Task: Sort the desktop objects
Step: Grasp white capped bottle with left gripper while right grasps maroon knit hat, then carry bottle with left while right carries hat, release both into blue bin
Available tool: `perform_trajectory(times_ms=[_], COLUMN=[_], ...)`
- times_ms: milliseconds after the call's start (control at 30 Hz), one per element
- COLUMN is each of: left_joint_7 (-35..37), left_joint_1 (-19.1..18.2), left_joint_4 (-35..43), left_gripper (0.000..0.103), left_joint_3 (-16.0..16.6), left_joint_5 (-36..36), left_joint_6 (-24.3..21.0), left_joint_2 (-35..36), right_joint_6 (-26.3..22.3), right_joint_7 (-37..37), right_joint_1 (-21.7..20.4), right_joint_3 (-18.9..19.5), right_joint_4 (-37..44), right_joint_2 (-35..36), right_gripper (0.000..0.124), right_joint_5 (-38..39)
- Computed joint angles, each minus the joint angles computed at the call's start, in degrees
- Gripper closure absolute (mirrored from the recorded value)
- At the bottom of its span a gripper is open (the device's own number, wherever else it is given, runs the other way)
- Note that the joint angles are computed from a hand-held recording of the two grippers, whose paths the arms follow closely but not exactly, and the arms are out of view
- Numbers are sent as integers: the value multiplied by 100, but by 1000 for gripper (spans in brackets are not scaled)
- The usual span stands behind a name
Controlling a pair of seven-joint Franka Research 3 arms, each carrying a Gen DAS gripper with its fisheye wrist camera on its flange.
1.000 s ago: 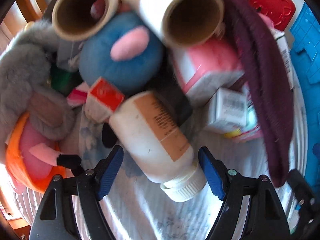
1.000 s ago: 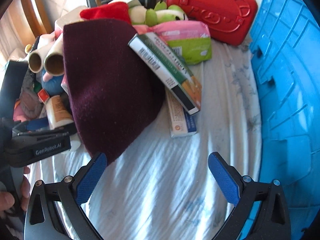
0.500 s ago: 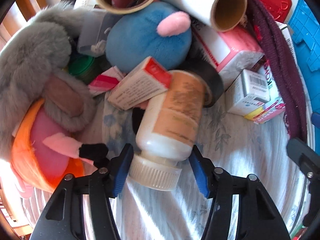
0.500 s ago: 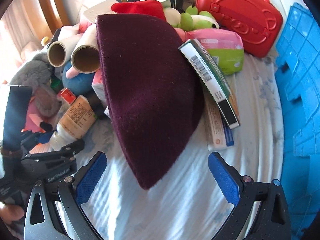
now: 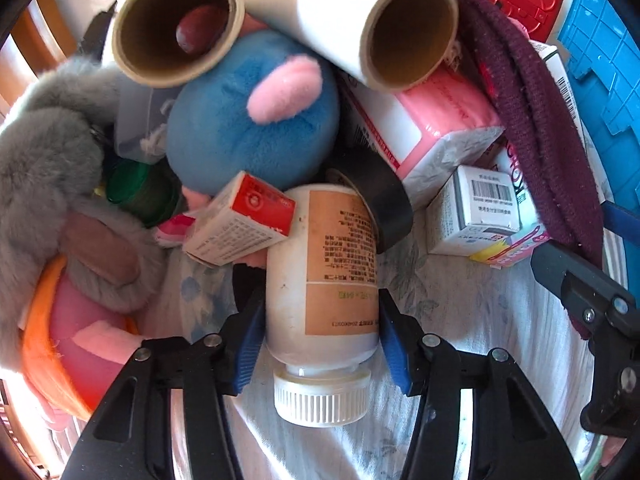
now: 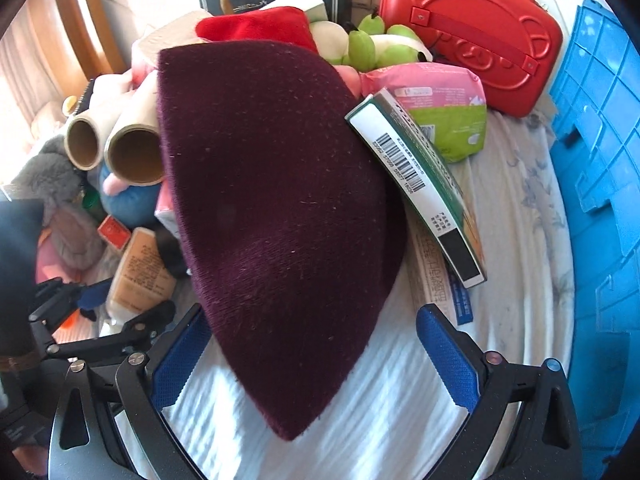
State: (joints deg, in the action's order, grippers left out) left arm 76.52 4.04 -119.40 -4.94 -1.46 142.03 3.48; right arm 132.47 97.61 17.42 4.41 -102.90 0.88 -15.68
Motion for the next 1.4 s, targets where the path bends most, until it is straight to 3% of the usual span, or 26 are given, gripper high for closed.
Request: perform_trajectory(times_ms=[67,133,200,333,633,767,833,900,967,1000,1400], left_joint_7=[17,-50,-109,-183,-285,74,82,-65,-202,-175,-407], left_joint_1=[18,0,-21,-52,-98,-104,-111,-30,-151,-114,-318], left_joint_4=[-46,-99,-154,-260,-472,-1153,-1152,-1007,-935,-807,-811], left_gripper=[51,51,51,51,51,51,51,51,51,51,51], left_joint_3=[-11,-19,-20,8,190,426,431,231,313,170,227], left_joint_5=[-153,-93,-73,-31,123,-5,10,80,188,192,602], left_joint_6=[7,30,47,96,399,847,905,1129,1082,1174,1230], left_joint_2=[-21,-85,-178,-453,-1203,-1806,-1894,-1647,-1755,-1602,-2243], right_joint_6=[79,119,101,277,756,918,970,1003,1060,1097,1495], right_joint_7=[-172,-358,-430,-438,-646,-749,-786,-793,-812,-807,-979], right_joint_1=[-22,-46,-59,-67,-157,-192,-210,-230,-243,-255,-440], right_joint_3=[-14,-22,-20,13,148,241,292,354,399,427,588], right_joint_4=[-68,-128,-148,-339,-687,-773,-760,-737,-727,-717,-693], right_joint_2=[-28,-64,-76,-270,-897,-1172,-1265,-1355,-1451,-1508,-2156], right_gripper=[33,80,84,103,106,106,107,107,107,107,107], right_joint_5=[221,457,531,336,482,546,566,531,523,501,608])
